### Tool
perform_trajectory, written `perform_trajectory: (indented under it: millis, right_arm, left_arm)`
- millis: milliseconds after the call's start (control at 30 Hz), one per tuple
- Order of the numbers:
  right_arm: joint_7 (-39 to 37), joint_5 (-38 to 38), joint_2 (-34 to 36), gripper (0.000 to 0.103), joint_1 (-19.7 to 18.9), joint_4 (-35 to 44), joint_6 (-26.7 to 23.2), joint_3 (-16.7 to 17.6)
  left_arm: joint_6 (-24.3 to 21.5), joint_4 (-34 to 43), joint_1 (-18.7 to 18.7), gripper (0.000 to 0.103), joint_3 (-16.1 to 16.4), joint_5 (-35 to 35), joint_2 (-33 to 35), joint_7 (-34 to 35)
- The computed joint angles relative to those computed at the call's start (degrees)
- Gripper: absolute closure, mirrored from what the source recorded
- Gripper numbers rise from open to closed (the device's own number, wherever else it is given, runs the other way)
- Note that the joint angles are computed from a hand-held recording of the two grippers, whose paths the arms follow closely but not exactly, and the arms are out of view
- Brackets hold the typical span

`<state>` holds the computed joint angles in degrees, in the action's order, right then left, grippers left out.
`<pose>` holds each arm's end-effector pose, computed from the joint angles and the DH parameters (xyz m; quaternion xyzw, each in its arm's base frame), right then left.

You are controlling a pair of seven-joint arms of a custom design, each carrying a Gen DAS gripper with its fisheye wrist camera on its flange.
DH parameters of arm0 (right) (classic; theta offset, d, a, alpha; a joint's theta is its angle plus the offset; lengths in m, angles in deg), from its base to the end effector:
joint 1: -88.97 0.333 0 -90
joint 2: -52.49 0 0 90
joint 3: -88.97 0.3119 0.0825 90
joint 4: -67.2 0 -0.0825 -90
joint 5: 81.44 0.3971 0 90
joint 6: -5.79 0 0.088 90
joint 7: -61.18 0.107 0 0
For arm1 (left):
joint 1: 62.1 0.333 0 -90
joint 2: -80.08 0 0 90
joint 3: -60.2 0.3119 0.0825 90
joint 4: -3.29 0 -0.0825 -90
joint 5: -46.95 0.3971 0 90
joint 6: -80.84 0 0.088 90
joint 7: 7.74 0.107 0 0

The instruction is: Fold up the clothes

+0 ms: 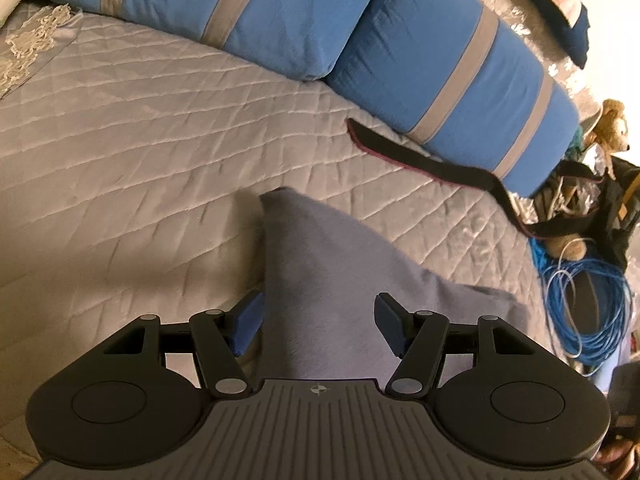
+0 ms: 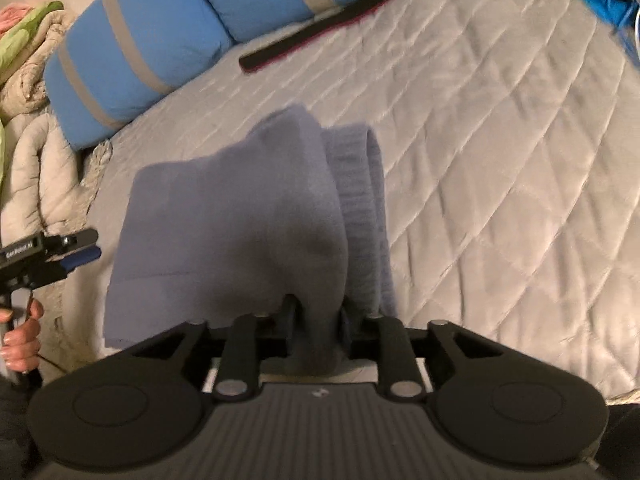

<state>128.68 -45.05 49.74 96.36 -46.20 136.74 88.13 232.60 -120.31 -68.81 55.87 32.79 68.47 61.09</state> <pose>0.5840 0.0807 0.5201 -0.7247 0.6121 0.0281 0.3152 0.5436 -0.1019 0.5560 -0.7677 0.5378 -0.3367 0.0894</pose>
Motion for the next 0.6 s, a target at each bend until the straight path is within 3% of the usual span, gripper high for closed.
perform_trajectory:
  millis: [33, 133, 233, 300, 400, 500, 600]
  right_arm:
    - [-0.24, -1.4, -1.81, 0.029, 0.4, -2.28, 4.22, 0.6]
    - [-2.28, -6.33, -7.86, 0.024, 2.11, -10.7, 20.43, 2.64]
    - [-10.73, -4.37, -11.84, 0.021, 6.5, -16.3, 30.64, 2.24]
    - [-19.33, 0.75, -13.41, 0.018, 11.52, -18.03, 33.06, -0.12]
    - [-35.69, 11.06, -15.49, 0.016, 19.73, -20.1, 34.49, -3.81]
    - [-54.79, 24.06, -15.27, 0.014, 27.61, -20.45, 37.23, -6.44]
    - [-69.43, 37.24, -13.08, 0.012, 32.35, -19.1, 40.05, -6.79]
  left_arm:
    - [-0.75, 0.05, 0.19, 0.043, -0.12, 0.72, -0.15, -0.17]
    - [-1.48, -0.02, 0.28, 0.043, -0.2, 1.98, -0.38, 0.63]
    - [-0.13, -0.41, -0.18, 0.043, 0.22, 1.12, 0.04, 3.26]
    - [0.6, -0.04, -0.26, 0.043, 0.53, -0.1, 1.53, 4.71]
    - [-2.66, 1.85, 0.22, 0.043, 0.9, -3.73, 4.32, 5.97]
    - [-6.08, 2.08, -0.06, 0.042, 2.36, -18.5, 5.43, 15.27]
    - [-4.94, -0.63, 0.12, 0.036, 2.4, -29.9, 4.33, 25.76]
